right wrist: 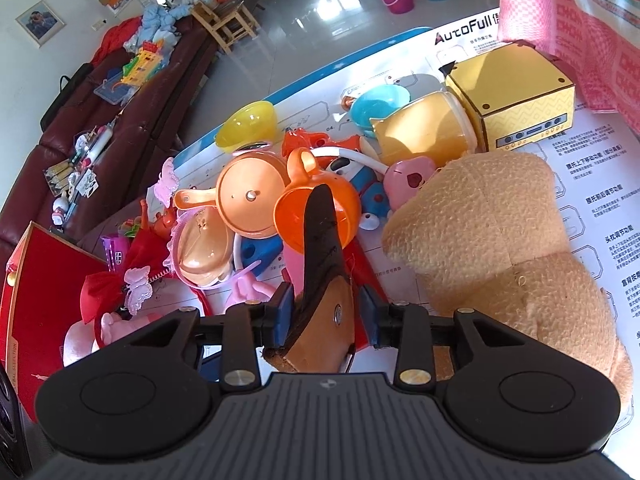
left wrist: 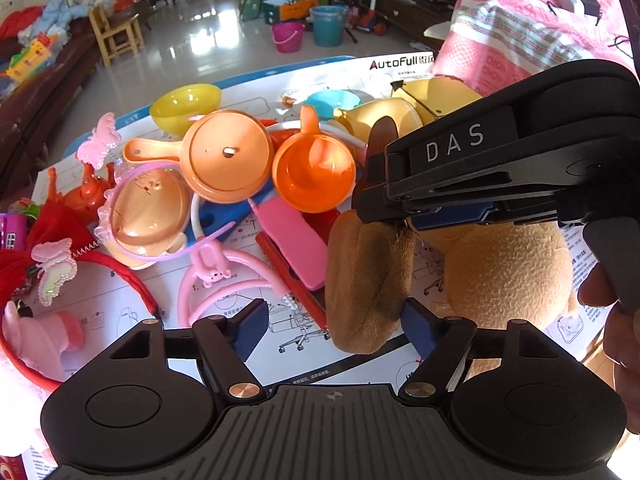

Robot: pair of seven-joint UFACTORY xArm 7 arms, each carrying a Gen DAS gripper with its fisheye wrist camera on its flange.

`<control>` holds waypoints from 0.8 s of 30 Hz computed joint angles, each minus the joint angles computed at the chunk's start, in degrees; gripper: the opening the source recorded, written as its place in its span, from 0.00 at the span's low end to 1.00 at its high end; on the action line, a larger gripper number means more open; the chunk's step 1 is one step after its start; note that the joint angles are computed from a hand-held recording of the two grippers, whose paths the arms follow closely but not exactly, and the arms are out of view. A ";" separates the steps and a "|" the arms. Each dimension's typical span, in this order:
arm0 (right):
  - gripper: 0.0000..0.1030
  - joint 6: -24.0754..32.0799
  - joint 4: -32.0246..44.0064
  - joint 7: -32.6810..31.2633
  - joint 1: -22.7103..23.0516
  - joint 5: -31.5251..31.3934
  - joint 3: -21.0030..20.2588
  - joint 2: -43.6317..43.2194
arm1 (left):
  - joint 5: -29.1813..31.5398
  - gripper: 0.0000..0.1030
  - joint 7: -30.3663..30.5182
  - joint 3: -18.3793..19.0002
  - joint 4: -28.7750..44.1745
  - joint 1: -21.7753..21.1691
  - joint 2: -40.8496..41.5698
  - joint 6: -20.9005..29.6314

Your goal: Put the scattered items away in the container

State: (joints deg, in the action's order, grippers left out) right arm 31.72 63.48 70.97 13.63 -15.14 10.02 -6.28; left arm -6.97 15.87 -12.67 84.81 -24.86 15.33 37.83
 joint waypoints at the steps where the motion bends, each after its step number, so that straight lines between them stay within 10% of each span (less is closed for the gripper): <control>1: 0.39 0.00 -0.24 0.17 -0.04 -0.07 -0.03 -0.23 | -1.32 0.61 1.19 -0.47 -0.46 0.50 -0.40 -0.04; 6: 0.35 -1.45 -0.83 -1.69 0.12 2.44 -0.36 -0.38 | -4.11 0.43 3.79 -0.72 -1.44 1.29 -1.24 0.23; 15: 0.18 -3.06 1.07 0.15 0.69 3.76 -0.38 1.49 | 7.15 0.77 -4.17 1.57 -1.11 -2.77 0.64 -5.14; 18: 0.18 -2.21 1.66 -0.06 0.84 2.62 -0.33 1.73 | 3.63 0.53 -1.99 0.01 1.60 -0.91 2.58 -2.26; 24: 0.19 -2.61 0.90 -2.34 0.73 5.24 -0.76 1.27 | -0.47 0.51 2.12 -0.56 1.40 0.75 2.44 -0.53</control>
State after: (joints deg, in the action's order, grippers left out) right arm 29.11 64.38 68.63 14.36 -9.90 9.26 -5.01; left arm -7.45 17.99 -13.23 86.21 -24.11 17.77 37.30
